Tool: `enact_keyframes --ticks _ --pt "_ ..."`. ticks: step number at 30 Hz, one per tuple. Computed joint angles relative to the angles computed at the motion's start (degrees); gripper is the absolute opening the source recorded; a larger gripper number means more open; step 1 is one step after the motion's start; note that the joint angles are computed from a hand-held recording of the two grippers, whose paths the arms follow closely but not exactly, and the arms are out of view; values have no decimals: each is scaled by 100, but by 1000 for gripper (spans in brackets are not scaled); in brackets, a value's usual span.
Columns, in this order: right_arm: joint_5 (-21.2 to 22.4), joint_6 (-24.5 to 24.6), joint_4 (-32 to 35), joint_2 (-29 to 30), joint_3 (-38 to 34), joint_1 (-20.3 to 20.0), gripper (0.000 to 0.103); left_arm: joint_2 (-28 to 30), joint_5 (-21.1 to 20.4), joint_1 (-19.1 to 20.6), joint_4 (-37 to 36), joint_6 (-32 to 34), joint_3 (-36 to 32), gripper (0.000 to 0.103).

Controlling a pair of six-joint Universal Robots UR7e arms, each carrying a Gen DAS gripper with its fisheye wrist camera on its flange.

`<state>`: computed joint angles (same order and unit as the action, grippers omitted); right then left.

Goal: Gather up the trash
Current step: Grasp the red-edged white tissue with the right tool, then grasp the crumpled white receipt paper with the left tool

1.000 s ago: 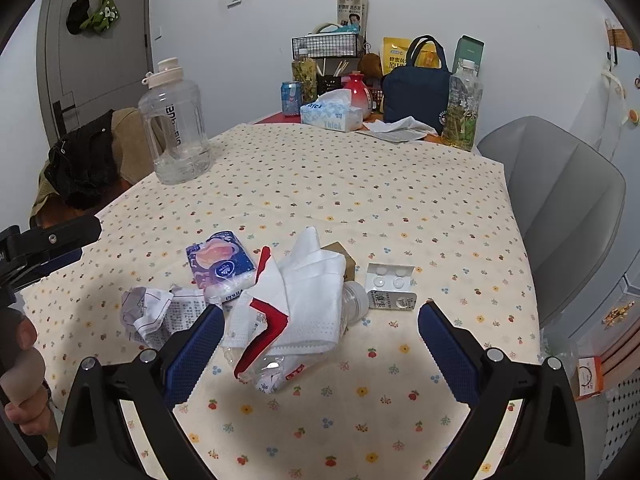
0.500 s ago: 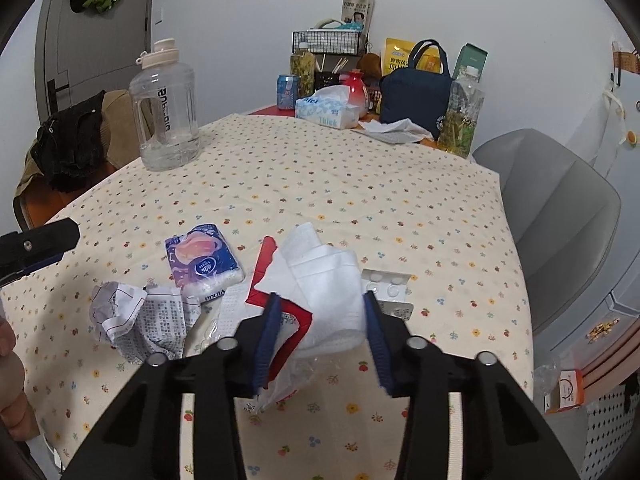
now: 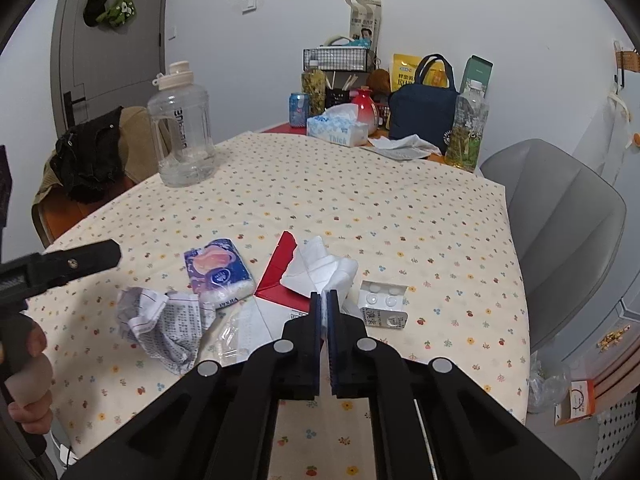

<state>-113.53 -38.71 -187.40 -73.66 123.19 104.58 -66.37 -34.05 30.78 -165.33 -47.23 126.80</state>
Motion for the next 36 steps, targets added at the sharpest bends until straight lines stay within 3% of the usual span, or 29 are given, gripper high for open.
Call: enact_keyframes --ticks 12,26,28,29,30,32,36 --pt "656 230 602 -648 34 81 3 165 -269 78 -23 88 -118 97" --pt "725 177 406 -1132 78 168 3 394 -475 48 -95 261 -295 95" --pt "721 180 411 -1194 96 118 3 475 -538 84 93 211 -389 88" --pt "724 194 423 -1230 105 78 3 498 -595 109 205 160 -431 78" --pt "726 202 433 -1263 116 37 3 523 -695 151 316 127 -480 57" --pt "759 256 506 -1341 134 -70 3 548 -830 190 603 17 -566 26" --pt "787 352 607 -1453 185 -274 3 512 -723 87 481 -3 -530 17"
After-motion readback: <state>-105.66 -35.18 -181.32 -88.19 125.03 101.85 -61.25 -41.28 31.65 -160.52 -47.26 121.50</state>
